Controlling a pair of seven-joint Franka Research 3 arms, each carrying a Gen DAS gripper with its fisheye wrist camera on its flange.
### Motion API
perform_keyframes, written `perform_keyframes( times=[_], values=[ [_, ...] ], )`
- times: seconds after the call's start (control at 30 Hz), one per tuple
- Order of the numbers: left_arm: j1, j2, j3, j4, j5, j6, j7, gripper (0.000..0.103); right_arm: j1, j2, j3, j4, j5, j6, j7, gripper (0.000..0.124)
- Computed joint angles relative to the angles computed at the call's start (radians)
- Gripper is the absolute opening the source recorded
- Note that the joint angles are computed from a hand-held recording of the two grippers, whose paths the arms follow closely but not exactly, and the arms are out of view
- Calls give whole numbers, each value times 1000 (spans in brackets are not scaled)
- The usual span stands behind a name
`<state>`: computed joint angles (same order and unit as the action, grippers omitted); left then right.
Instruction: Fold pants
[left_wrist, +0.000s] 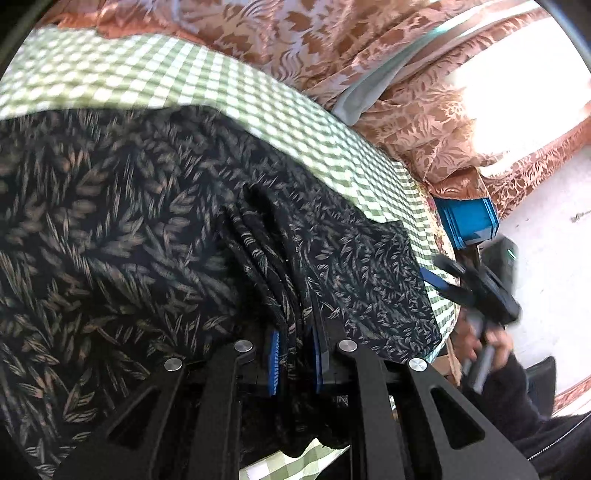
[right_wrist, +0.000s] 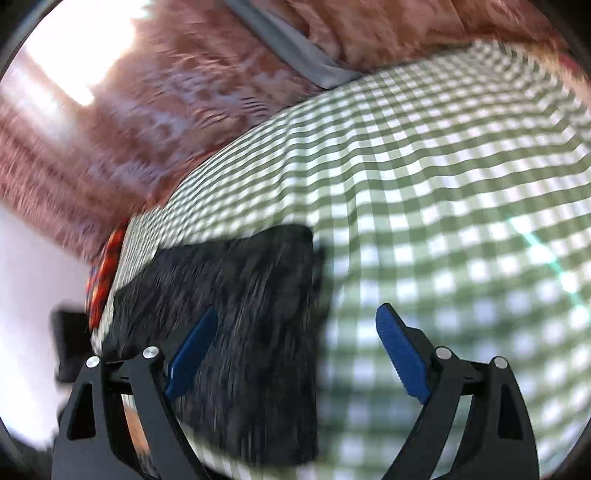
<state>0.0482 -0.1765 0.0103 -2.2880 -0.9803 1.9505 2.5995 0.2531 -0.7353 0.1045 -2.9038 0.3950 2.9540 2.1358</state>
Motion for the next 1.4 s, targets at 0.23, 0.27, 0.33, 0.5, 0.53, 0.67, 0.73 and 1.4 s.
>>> perform_keyframes(
  times=[0.23, 0.27, 0.33, 0.5, 0.53, 0.67, 0.73, 1.4],
  values=[
    [-13, -76, 1, -49, 7, 91, 62, 12, -47, 176, 56, 115, -34, 58, -39, 25],
    [-13, -44, -6, -40, 48, 114, 24, 12, -120, 191, 119, 131, -83, 28, -4, 25],
    [-13, -2, -2, -35, 67, 107, -28, 12, -181, 220, 194, 124, -150, 23, 61, 25],
    [-12, -37, 7, -61, 59, 119, -11, 17, -232, 184, 245, 111, -257, -16, 158, 42],
    [-10, -44, 9, -62, 63, 124, -20, 22, -258, 165, 266, 119, -291, -51, 184, 50],
    [-19, -130, 12, -124, 58, 259, -1, 44, -319, 56, 351, 138, -425, -114, 272, 50],
    [-32, -166, 29, -150, 61, 293, 23, 44, -271, 72, 325, 157, -448, -79, 254, 50],
    [-209, -252, 79, -295, 222, 584, 3, 44, 134, 681, 72, 494, -284, 169, -119, 39]
  ],
)
